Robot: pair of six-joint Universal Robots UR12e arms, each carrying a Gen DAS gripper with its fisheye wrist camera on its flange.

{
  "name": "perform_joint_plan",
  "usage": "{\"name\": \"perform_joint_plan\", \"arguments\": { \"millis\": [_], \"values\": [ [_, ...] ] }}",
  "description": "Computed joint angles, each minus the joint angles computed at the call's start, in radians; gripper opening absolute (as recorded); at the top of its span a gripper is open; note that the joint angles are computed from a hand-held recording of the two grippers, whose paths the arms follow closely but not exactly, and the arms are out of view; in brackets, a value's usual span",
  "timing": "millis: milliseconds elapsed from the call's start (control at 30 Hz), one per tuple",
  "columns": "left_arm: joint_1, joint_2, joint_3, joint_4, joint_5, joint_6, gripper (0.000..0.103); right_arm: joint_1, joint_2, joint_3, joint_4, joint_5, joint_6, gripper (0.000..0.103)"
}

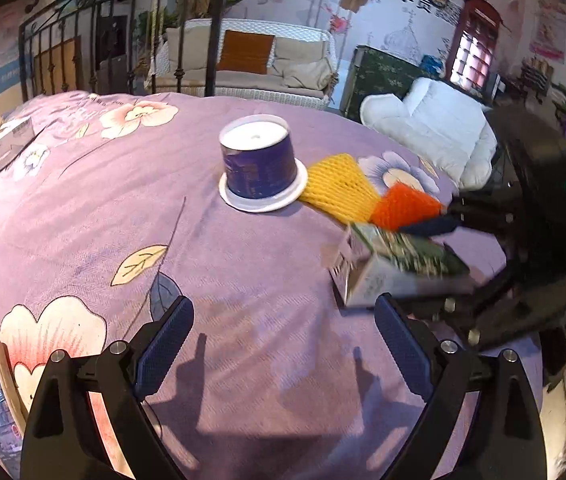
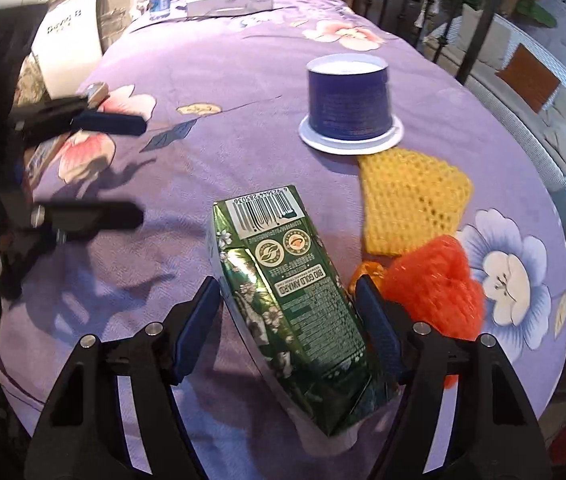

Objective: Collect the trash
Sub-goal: 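Grasp the blue paper cup with the left tool while the right tool grasps the green milk carton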

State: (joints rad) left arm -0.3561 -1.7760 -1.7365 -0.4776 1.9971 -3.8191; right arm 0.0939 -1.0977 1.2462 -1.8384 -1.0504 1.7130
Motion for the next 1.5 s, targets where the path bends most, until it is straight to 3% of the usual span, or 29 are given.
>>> {"name": "perform_joint_plan", "arguments": {
  "millis": [267, 533, 633, 867, 967, 1233, 1500],
  "values": [
    [0.054, -0.019, 0.032, 0.012, -0.011, -0.078, 0.091, -0.014, -0.028, 0.042, -0.07, 0.023, 0.022, 0.058],
    [0.092, -0.083, 0.11, -0.007, -0.032, -0.027, 0.091, -0.065, -0.053, 0.062, -0.069, 0.146, 0.114, 0.053],
    [0.105, -0.105, 0.138, -0.04, -0.037, -0.032, 0.091, -0.082, -0.064, 0.08, -0.096, 0.183, 0.173, 0.053],
    [0.118, -0.138, 0.166, 0.018, -0.001, -0.021, 0.089, -0.126, -0.093, 0.14, -0.223, 0.282, 0.351, 0.052],
    [0.123, -0.147, 0.176, 0.011, -0.008, -0.026, 0.069, -0.143, -0.102, 0.166, -0.295, 0.317, 0.454, 0.052],
    [0.11, -0.134, 0.145, 0.08, 0.02, -0.055, 0.069, -0.181, -0.115, 0.222, -0.485, 0.359, 0.716, 0.052],
    [0.072, -0.078, 0.083, 0.172, 0.065, -0.071, 0.069, -0.204, -0.146, 0.289, -0.6, 0.367, 0.838, 0.052]
  ]
}}
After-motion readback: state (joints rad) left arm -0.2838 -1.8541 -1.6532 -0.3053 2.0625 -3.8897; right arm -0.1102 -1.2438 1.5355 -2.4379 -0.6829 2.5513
